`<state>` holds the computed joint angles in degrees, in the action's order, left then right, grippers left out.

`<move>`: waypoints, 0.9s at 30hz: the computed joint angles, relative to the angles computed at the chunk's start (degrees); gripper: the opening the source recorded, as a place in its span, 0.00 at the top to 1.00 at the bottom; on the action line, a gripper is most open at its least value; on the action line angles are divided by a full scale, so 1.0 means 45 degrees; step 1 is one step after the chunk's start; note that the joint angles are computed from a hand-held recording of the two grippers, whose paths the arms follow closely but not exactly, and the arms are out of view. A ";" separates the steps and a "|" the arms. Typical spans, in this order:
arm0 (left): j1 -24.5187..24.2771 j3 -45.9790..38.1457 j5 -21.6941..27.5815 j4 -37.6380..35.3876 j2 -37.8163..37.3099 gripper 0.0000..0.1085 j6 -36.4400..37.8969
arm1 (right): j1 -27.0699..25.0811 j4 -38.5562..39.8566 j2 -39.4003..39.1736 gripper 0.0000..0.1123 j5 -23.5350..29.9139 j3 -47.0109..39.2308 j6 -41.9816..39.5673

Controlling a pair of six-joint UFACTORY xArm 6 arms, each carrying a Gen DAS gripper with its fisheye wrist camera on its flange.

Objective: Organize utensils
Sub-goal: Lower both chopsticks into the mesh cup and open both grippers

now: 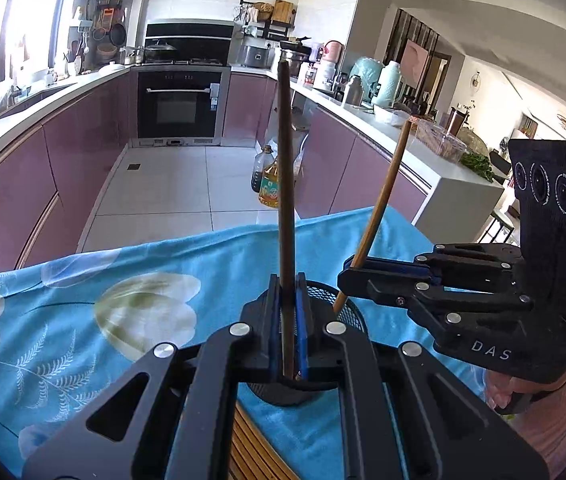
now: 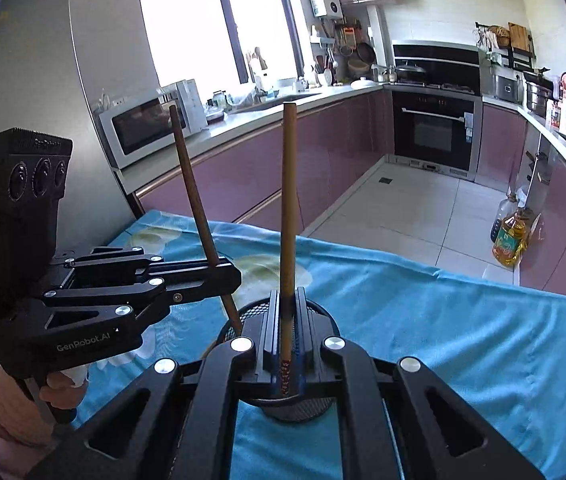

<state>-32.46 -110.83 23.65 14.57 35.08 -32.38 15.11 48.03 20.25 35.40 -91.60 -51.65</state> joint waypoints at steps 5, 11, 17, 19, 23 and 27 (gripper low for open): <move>0.0138 -0.0453 0.0144 -0.0406 0.0520 0.93 0.0290 | 0.0027 -0.0574 0.0487 0.94 0.0098 -0.0395 0.0544; 0.0230 -0.0823 0.0269 -0.0558 0.0835 0.92 0.0357 | 0.0077 -0.0718 0.0863 0.94 0.0111 -0.0808 0.1012; 0.0267 0.0134 -0.0224 0.0426 0.0299 0.82 -0.0646 | 0.0024 0.0067 0.0718 0.92 0.0046 -0.0599 0.0642; 0.0294 0.0859 -0.0560 0.1674 -0.0189 0.75 -0.1729 | 0.0030 0.0471 0.0447 0.86 -0.0123 -0.0244 0.0307; 0.0462 0.2643 -0.1320 0.4069 -0.1483 0.67 -0.4070 | 0.0023 0.1655 -0.0313 0.77 -0.0279 0.0667 -0.0692; 0.0583 0.4453 -0.1528 0.6606 -0.2869 0.57 -0.6397 | -0.0034 0.3325 -0.1411 0.71 -0.0111 0.1872 -0.2336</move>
